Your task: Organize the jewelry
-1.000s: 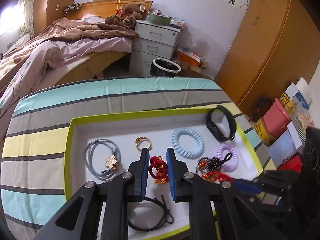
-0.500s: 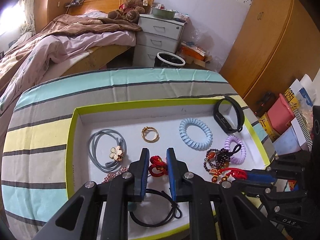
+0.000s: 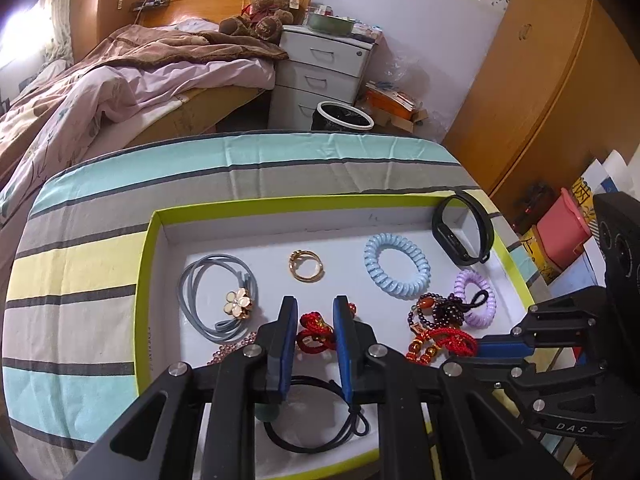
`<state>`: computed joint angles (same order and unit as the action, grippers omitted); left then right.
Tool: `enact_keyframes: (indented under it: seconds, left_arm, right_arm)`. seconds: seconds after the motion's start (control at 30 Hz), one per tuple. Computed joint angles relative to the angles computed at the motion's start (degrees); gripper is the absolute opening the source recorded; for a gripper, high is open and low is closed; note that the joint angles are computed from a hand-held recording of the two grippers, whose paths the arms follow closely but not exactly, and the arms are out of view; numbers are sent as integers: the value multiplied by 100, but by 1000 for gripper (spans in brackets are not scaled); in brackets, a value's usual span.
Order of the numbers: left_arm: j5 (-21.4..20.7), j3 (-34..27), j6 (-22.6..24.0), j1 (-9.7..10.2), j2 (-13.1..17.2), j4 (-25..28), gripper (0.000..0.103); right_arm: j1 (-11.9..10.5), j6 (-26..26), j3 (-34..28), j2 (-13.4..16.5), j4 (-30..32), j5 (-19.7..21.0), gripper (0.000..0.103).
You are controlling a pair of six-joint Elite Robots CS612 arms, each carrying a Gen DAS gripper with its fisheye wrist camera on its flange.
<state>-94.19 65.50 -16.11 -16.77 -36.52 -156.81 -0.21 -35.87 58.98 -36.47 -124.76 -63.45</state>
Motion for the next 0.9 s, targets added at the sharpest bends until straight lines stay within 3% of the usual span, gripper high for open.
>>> enact_keyframes:
  seconds: [0.27, 0.4, 0.57, 0.63, 0.9]
  left_arm:
    - [58, 35, -17, -20, -32, 36, 19]
    - [77, 61, -16, -27, -55, 92, 27]
    - [141, 133, -23, -38, -103, -3, 29]
    - [154, 154, -27, -44, -124, -16, 35]
    - [341, 389, -31, -141, -282, -65, 37]
  right_arm:
    - [33, -37, -38, 27, 12, -81, 12]
    - [27, -3, -75, 48, 34, -40, 16]
    - [1, 98, -26, 15, -43, -6, 34]
    - [-12, 123, 7, -7, -85, 23, 40]
    - [-72, 386, 220, -106, -332, 188, 41]
